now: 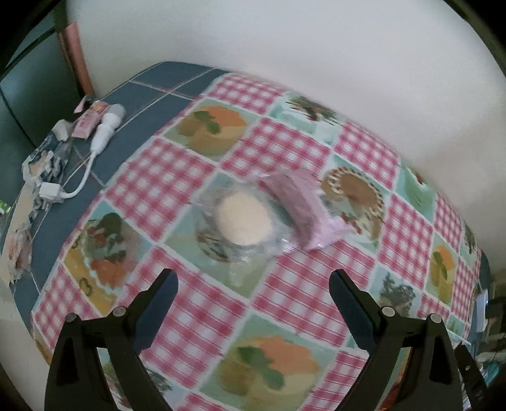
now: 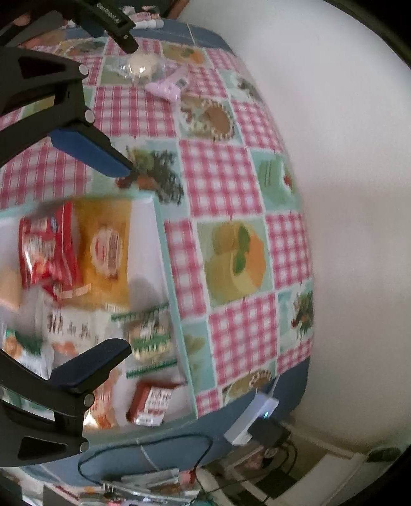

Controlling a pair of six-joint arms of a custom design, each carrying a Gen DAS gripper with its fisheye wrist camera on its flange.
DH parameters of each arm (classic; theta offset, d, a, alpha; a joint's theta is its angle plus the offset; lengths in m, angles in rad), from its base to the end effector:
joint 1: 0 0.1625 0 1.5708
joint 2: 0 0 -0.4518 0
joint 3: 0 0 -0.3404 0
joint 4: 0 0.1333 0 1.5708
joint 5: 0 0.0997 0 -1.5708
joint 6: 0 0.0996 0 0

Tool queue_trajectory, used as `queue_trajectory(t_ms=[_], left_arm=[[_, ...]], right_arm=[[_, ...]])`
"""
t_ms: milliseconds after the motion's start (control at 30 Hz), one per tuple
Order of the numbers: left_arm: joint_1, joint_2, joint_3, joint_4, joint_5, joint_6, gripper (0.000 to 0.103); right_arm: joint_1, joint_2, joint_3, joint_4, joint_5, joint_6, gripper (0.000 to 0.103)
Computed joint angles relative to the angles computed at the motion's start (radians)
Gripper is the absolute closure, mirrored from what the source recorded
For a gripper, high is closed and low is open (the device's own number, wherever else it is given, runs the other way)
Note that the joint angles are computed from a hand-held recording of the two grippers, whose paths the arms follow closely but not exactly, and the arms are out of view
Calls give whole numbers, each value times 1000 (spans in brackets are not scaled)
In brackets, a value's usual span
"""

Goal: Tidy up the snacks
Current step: 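Open both tools over the tray and move them back toward the table, then grasp the pink wrapped bar with the right tool while the left tool grasps the round bun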

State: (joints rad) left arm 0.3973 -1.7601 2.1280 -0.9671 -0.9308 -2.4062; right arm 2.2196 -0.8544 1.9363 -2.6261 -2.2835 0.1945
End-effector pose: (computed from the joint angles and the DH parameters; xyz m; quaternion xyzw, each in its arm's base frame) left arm -0.1309 -0.2640 0.3564 -0.3654 0.7699 -0.3678 0.3722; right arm 0.3892 -0.4004 0.1247 0.2156 -0.9120 0.1314 0.3234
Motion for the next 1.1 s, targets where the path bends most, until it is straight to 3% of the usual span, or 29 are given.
queue_trajectory(t_ms=[200, 300, 533, 700, 833, 933, 1100], left_arm=[[-18, -119, 25, 99, -20, 2, 7], [0, -165, 33, 96, 22, 71, 7], [157, -195, 39, -65, 158, 282, 7], [290, -164, 77, -296, 198, 523, 7], [347, -134, 90, -361, 201, 597, 7], [357, -135, 94, -349, 200, 618, 7], [346, -159, 76, -179, 185, 540, 7]], right_arm=[[32, 50, 0, -102, 95, -21, 0], [50, 99, -30, -112, 124, -23, 0], [77, 261, -201, -51, 202, -78, 0], [76, 366, -325, 3, 275, -127, 0], [75, 436, -409, 68, 303, -144, 0], [87, 482, -455, 101, 291, -169, 0], [107, 545, -508, 146, 260, -214, 0]])
